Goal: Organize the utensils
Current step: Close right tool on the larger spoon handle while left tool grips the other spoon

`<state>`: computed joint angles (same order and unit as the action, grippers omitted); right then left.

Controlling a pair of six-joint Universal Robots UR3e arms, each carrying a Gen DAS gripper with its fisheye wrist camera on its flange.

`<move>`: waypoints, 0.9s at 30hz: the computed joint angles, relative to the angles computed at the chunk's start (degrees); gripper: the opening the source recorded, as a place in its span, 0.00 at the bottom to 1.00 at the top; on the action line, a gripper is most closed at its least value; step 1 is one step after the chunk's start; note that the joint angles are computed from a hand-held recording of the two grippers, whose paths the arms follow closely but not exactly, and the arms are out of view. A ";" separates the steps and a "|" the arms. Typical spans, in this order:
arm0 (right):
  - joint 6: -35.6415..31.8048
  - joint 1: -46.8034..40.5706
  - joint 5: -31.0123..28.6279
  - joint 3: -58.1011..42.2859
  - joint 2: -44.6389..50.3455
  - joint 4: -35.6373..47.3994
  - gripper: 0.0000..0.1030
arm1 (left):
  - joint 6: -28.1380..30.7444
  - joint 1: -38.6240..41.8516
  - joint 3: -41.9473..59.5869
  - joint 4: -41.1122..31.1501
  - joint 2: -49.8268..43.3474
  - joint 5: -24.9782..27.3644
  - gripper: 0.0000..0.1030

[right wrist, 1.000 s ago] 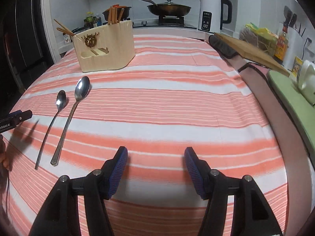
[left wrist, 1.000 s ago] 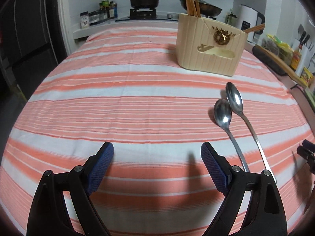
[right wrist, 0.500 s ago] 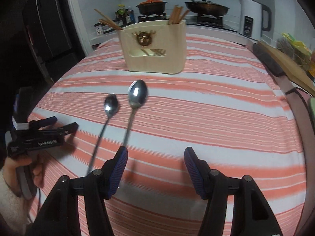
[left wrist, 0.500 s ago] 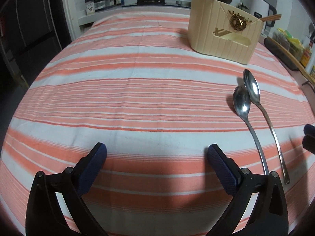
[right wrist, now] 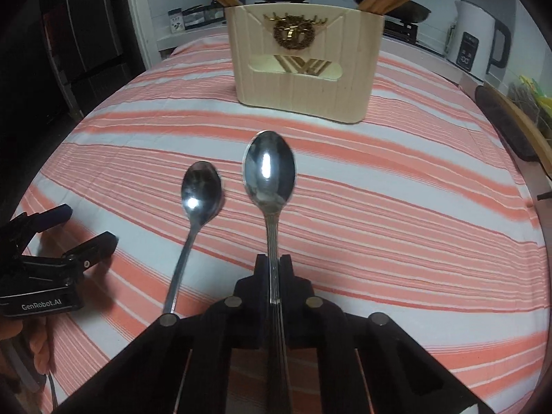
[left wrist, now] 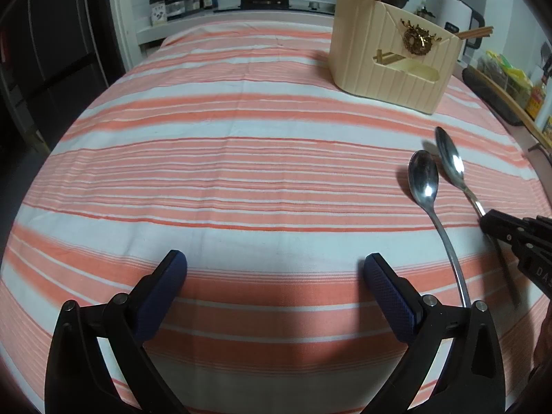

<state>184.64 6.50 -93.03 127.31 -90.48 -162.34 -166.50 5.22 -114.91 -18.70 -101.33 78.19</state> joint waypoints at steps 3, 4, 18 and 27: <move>0.34 -2.31 -2.67 3.72 -4.58 1.18 0.06 | -0.15 0.38 -0.47 0.32 0.35 -0.36 0.99; 0.05 -4.05 -2.75 6.07 -7.06 1.29 0.06 | -0.25 0.67 -0.88 0.62 0.71 -0.72 0.99; -5.97 -16.63 -0.36 19.29 -26.94 6.25 0.08 | -4.94 -14.62 2.55 -0.95 0.17 3.26 0.95; -9.77 -21.85 4.43 21.76 -33.71 10.42 0.08 | -2.66 -12.14 -1.06 1.77 1.84 2.98 0.39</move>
<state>174.87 -15.35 -88.59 149.08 -124.18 -151.92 -169.15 -6.91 -115.97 -16.93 -99.50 81.17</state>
